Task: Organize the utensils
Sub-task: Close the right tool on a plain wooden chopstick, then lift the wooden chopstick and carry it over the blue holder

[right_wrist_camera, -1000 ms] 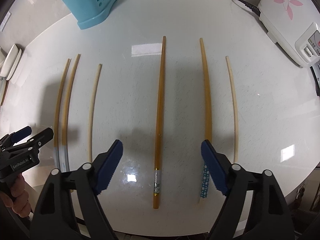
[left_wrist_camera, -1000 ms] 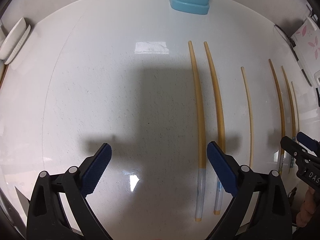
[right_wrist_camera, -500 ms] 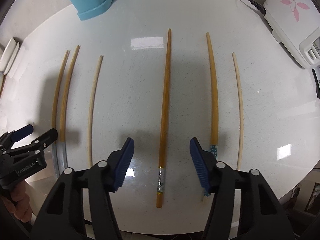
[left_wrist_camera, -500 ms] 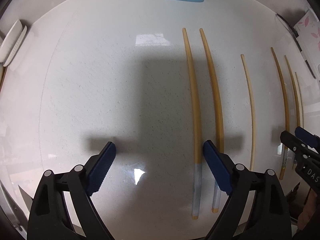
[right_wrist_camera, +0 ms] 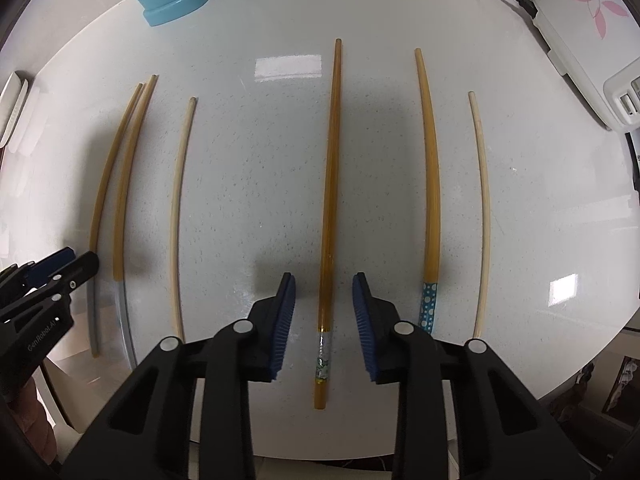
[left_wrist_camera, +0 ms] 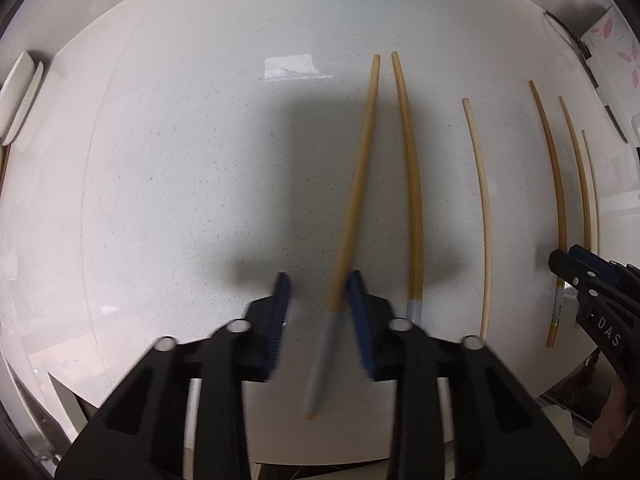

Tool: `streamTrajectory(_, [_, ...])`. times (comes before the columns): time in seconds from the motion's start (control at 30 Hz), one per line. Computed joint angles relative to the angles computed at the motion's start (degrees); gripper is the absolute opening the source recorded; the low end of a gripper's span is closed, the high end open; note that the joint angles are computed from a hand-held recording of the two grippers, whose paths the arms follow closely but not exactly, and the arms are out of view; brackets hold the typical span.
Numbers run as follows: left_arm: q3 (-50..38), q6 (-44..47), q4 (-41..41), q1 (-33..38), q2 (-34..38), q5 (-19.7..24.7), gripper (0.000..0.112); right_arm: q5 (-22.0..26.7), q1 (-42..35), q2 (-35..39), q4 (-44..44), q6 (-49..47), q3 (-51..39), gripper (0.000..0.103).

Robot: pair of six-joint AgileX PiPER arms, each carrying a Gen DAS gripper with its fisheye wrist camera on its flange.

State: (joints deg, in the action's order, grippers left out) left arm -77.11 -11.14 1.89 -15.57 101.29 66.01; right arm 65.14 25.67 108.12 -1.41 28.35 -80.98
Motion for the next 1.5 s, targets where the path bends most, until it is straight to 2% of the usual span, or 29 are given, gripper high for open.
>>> streamTrajectory(0.03, [-0.06,-0.49,0.19,-0.46,0.18,0.10,0.010,0.30,0.07,0.34,0.13,-0.14,-0.52,0.015])
streamTrajectory(0.07, [-0.40,-0.56,0.07,-0.45,0.39,0.41,0.008,0.67,0.14,0.63,0.27,-0.30,-0.95,0.006])
streamTrajectory(0.47, [-0.53,-0.18,-1.07,0.36,-0.11,0.42,0.007,0.51,-0.88,1.80,1.26,-1.64,-2.28,0.006])
streamTrajectory(1.03, [1.88,4.24,-5.45,4.83,-5.14,-2.00,0.007,-4.93,-3.23,-6.32,2.30,-4.19,5.78,0.006])
streamTrajectory(1.3, [1.10,3.07,-5.25,4.25,-8.75,-0.84,0.007,-5.62,-2.53,-9.67,0.49,-3.58,6.42,0.006])
streamTrajectory(1.4, [0.56,2.87,-5.43,4.08,-9.53,-0.65,0.007,-4.44,-2.32,-10.46,-0.32,-3.33,4.88,0.006])
streamTrajectory(1.5, [2.23,5.39,-5.63,6.27,-11.01,-1.69,0.007,-4.47,-2.43,-11.55,-0.56,-3.27,5.02,0.006])
